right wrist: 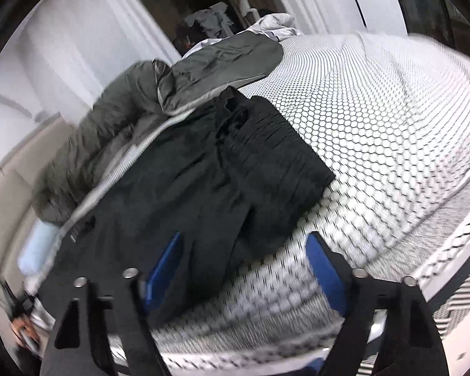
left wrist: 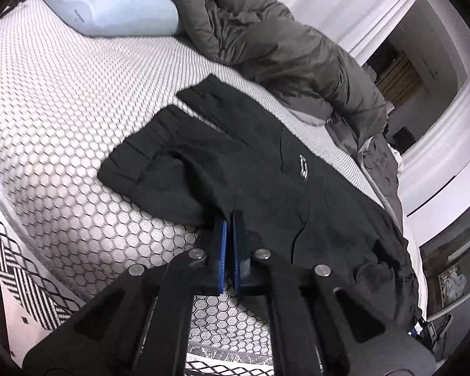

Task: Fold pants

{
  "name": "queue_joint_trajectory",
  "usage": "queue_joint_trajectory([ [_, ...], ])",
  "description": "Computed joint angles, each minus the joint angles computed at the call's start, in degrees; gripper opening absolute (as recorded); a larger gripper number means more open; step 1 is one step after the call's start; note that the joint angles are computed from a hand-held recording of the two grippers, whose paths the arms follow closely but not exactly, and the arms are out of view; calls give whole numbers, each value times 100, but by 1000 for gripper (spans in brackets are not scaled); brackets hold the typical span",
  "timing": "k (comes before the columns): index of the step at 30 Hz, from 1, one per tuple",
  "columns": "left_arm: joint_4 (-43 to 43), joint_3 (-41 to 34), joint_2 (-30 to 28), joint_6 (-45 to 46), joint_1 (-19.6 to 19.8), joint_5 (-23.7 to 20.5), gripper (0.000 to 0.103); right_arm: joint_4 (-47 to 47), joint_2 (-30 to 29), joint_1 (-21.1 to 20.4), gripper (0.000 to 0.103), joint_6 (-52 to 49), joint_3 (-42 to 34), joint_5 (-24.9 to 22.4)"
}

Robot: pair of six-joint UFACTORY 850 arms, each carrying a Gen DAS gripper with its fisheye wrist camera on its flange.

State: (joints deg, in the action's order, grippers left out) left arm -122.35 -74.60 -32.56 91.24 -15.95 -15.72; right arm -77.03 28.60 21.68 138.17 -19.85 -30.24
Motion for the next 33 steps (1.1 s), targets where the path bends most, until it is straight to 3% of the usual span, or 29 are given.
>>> queue_joint_trajectory([
  [3,-463,190,186,479,53,32,1,-575,-166,-444,62,710,-45,496],
  [5,-621,270,257,684,62,90,1,-834,-361,-539,44,983,-158,638],
  [7,-560,376,327,637,83,101,1,-878,-377,-499,18,1038,-179,677],
  [10,-671,551,438,822,78,99,1,-133,-21,-83,14,345,-79,172],
  [13,-677,660,481,889,106,-4,1,431,515,177,14,26,154,-82],
  [16,-708,725,503,935,152,-152,1,519,614,192,14,11,236,-44],
  [20,-856,787,541,1157,171,-175,1,453,527,170,15,61,164,-69],
  [23,-236,709,426,513,205,-63,1,1120,28,219,18,-970,-141,-373],
  [25,28,756,418,135,264,-103,8,1278,57,239,30,-1101,-83,-351],
  [28,-189,921,585,242,306,31,16,1574,14,727,53,-1171,-182,-1307],
  [31,-1249,1106,873,1448,248,350,16,1479,-240,1446,62,-1238,-476,-2614],
  [33,-1794,1184,1076,2291,125,449,20,1329,-419,1743,74,-1381,-679,-3101],
])
